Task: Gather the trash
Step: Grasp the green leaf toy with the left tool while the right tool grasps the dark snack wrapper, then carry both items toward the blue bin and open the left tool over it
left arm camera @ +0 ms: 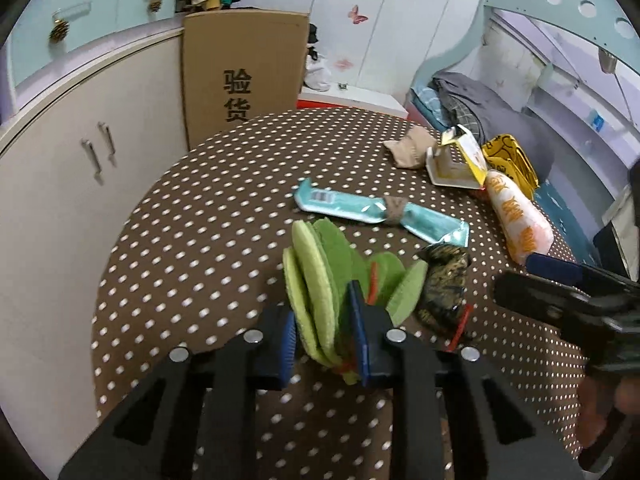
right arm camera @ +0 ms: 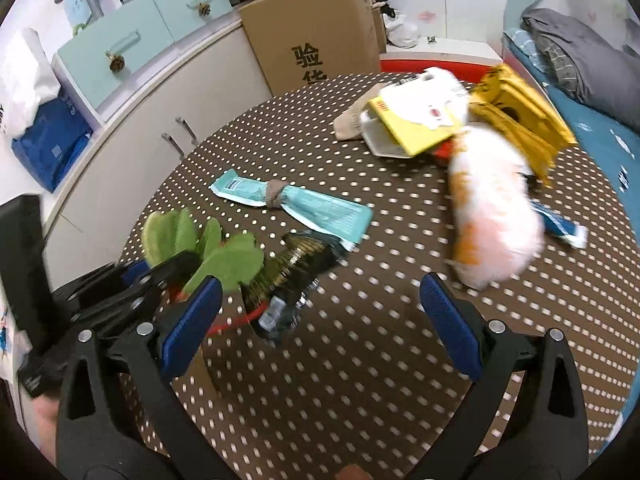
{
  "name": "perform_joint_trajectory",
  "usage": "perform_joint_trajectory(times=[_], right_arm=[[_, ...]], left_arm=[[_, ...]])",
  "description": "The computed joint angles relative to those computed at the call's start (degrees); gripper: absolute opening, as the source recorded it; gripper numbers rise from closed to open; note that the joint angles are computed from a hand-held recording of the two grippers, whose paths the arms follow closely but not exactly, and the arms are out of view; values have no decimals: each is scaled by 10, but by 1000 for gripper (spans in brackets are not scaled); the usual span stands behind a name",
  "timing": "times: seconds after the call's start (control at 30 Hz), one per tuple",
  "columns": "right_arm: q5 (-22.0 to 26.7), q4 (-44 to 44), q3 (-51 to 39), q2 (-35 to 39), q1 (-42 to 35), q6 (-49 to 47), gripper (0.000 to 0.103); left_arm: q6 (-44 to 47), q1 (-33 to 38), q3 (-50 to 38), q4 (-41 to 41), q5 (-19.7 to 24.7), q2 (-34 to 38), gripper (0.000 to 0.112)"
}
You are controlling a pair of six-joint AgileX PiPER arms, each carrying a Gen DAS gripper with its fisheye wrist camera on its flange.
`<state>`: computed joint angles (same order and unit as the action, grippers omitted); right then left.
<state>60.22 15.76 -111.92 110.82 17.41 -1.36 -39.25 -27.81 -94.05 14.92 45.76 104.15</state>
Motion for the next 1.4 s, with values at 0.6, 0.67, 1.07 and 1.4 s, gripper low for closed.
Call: perform_joint_trajectory(times=[0.6,0.67,1.07,1.4], right_arm=[[-65,-39,66,-13,13,-22,30],[-74,-2,101,-37,-11,-52,30],[-66,154,188,-138,-135,-194,24],[-22,258,199,-178,-258,-284,23]], left_arm=[[-32,-39,-9,55,34,12,34],[-16,-44,-21,46,40,19,23],[-46,-85,-91,59,69,18,14],[-24,-143,-313,75,152,100,14]])
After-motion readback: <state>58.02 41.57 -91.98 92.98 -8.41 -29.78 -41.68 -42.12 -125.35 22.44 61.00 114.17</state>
